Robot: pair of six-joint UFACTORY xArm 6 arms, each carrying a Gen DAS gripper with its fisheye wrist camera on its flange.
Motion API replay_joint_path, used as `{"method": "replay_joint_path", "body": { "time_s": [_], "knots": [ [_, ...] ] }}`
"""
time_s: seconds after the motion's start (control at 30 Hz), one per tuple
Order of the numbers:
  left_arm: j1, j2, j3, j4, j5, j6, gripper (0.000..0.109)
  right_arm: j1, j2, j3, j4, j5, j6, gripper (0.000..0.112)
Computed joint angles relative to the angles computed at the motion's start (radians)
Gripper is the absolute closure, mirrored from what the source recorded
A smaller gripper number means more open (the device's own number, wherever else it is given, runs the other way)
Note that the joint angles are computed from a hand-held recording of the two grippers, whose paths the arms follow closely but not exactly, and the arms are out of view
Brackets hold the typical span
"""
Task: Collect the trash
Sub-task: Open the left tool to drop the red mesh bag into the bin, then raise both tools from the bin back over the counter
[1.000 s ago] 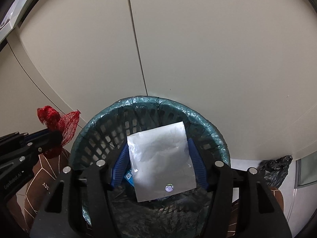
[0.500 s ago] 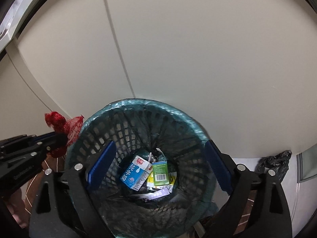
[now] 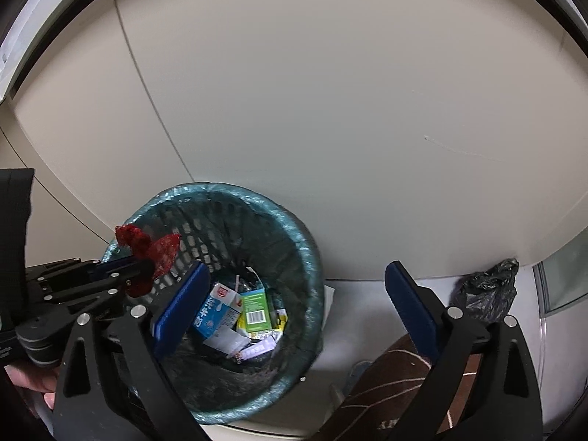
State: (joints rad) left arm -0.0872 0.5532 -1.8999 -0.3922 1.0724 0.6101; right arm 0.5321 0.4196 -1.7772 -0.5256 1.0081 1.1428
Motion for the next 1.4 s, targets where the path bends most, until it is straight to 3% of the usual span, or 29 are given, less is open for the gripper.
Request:
{"method": "replay_joint_path", "body": {
  "time_s": [0.23, 0.3, 0.37, 0.47, 0.87, 1.1, 1.4],
  "knots": [
    [-0.02, -0.001, 0.016, 0.017, -0.019, 0.004, 0.085, -0.007, -0.054, 0.07, -0.013, -0.01, 0.026, 0.02],
    [-0.026, -0.005, 0.026, 0.031, -0.036, -0.002, 0.076, -0.007, -0.061, 0.079, -0.017, -0.009, 0.032, 0.02],
    [-0.026, -0.011, 0.034, 0.028, -0.054, -0.008, 0.055, -0.007, -0.067, 0.085, -0.021, -0.008, 0.036, 0.02],
    [-0.026, -0.012, 0.03, 0.043, -0.063, -0.02, 0.043, -0.006, -0.067, 0.081, -0.025, 0.006, 0.045, 0.02],
    [-0.006, -0.061, 0.016, 0.0, -0.081, -0.006, 0.017, 0.001, -0.069, 0.025, -0.061, 0.027, 0.043, 0.02],
    [0.022, -0.114, -0.031, -0.081, -0.072, 0.0, 0.011, 0.01, -0.095, -0.026, -0.11, 0.055, 0.066, 0.019],
    [0.065, -0.09, -0.254, -0.14, 0.019, -0.053, 0.011, 0.02, -0.121, -0.145, -0.167, 0.085, 0.072, 0.017]
  ]
}}
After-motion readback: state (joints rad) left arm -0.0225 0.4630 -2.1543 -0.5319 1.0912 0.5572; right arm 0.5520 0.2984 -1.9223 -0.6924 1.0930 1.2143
